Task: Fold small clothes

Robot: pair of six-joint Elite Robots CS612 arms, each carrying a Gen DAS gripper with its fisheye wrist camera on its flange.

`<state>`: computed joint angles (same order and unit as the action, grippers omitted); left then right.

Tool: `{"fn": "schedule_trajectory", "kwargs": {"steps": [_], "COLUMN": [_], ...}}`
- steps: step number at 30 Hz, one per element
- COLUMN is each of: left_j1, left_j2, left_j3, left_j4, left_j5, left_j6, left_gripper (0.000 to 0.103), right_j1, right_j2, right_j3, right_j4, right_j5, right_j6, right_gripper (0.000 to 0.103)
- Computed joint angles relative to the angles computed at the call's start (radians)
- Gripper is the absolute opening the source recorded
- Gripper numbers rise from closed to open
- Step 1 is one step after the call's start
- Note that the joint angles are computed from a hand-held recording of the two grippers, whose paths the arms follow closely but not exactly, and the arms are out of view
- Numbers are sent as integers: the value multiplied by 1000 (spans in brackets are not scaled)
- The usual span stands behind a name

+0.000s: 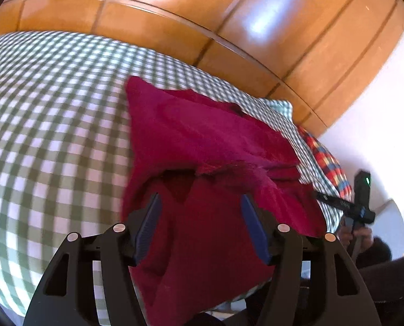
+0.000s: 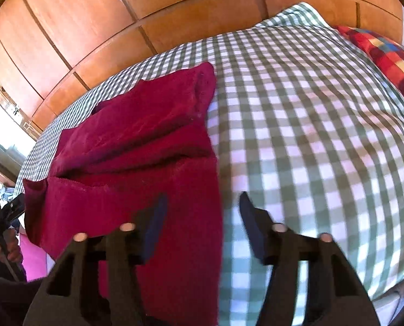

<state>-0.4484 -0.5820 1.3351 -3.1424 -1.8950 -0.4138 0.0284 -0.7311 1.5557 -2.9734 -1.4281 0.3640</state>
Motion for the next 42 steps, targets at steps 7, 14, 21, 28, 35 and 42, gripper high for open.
{"fn": "schedule_trajectory", "kwargs": {"steps": [7,14,21,28,35,42], "left_j1": [-23,-20,-27,15,39,52], "left_j2": [6,-13,-5,-7,29,142], "left_j3": [-9,28,-2,20,-87,-344], "left_j4": [40,-17,57,-146,-148,91], "left_j5": [2,-17,84,-11,52,124], "left_j6": [82,111,114,-44,-123,-113], "left_gripper": [60,73,13,7,7,7], "right_j1": [24,25,34,29,22,3], "right_j2": [6,-8,-15,-40,17,147], "right_j3": [-24,-7,-7,-6,-155,-405], "right_j4": [43,39,27,-52,-46,129], "right_j5": [-74,-85,-102,-51,-74,-113], "right_j6": [-66,-78,-93,-127,-148,-97], "right_gripper": [10,10,10,9,9,9]}}
